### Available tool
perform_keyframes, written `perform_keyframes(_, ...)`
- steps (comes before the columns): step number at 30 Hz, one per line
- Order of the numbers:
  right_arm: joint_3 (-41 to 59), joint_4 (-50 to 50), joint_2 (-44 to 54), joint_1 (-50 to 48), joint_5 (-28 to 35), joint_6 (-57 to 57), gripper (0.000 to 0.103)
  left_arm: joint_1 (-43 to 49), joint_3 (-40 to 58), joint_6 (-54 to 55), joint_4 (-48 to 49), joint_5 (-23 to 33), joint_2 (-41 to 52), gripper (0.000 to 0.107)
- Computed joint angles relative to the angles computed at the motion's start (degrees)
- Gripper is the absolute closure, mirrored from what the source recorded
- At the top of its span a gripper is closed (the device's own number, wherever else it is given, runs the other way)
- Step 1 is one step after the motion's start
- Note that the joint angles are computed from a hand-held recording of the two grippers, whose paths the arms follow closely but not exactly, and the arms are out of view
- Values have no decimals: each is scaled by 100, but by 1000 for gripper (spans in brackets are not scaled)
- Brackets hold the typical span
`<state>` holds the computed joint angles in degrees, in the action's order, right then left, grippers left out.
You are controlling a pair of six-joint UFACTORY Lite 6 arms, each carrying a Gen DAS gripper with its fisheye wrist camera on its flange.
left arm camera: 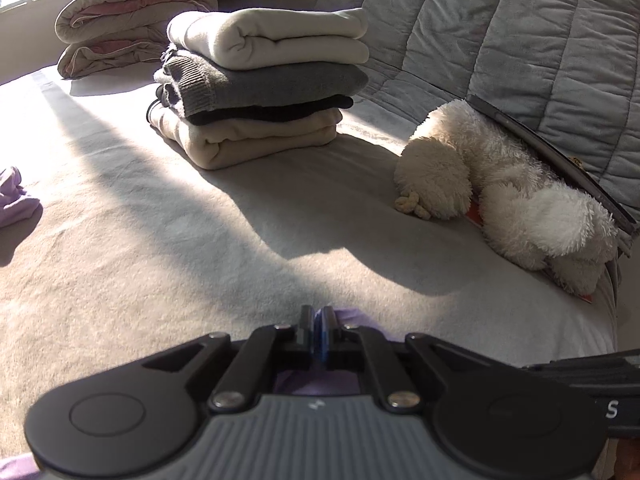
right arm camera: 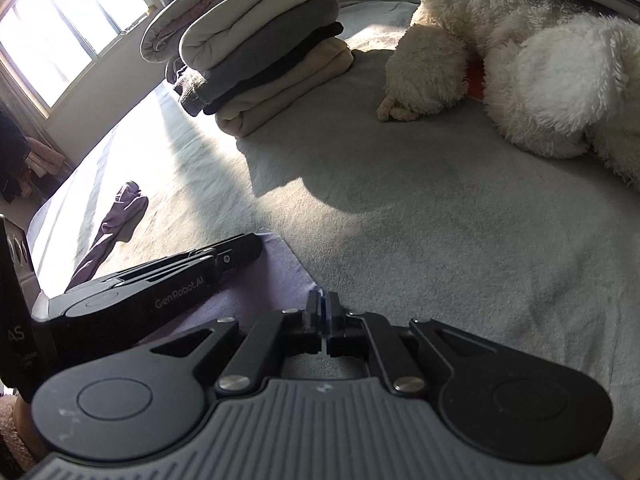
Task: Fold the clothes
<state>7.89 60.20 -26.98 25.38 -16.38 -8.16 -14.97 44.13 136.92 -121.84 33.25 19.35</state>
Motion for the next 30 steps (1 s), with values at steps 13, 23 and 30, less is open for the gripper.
perform_keyframes(13,438,861,-174,851,-202,-1112,61,2900,-1698,-1790,2418,1121,-2643,54)
perform_keyframes(23,1871,1049,1477,2207,-687,-996,61,5986,-1537,-1682,3813,1607,-2828,47)
perform_keyframes(30,3265,1509,2950,2800,-833,-1518,60,7341,-704,-1133,3982,1547,-1822,42)
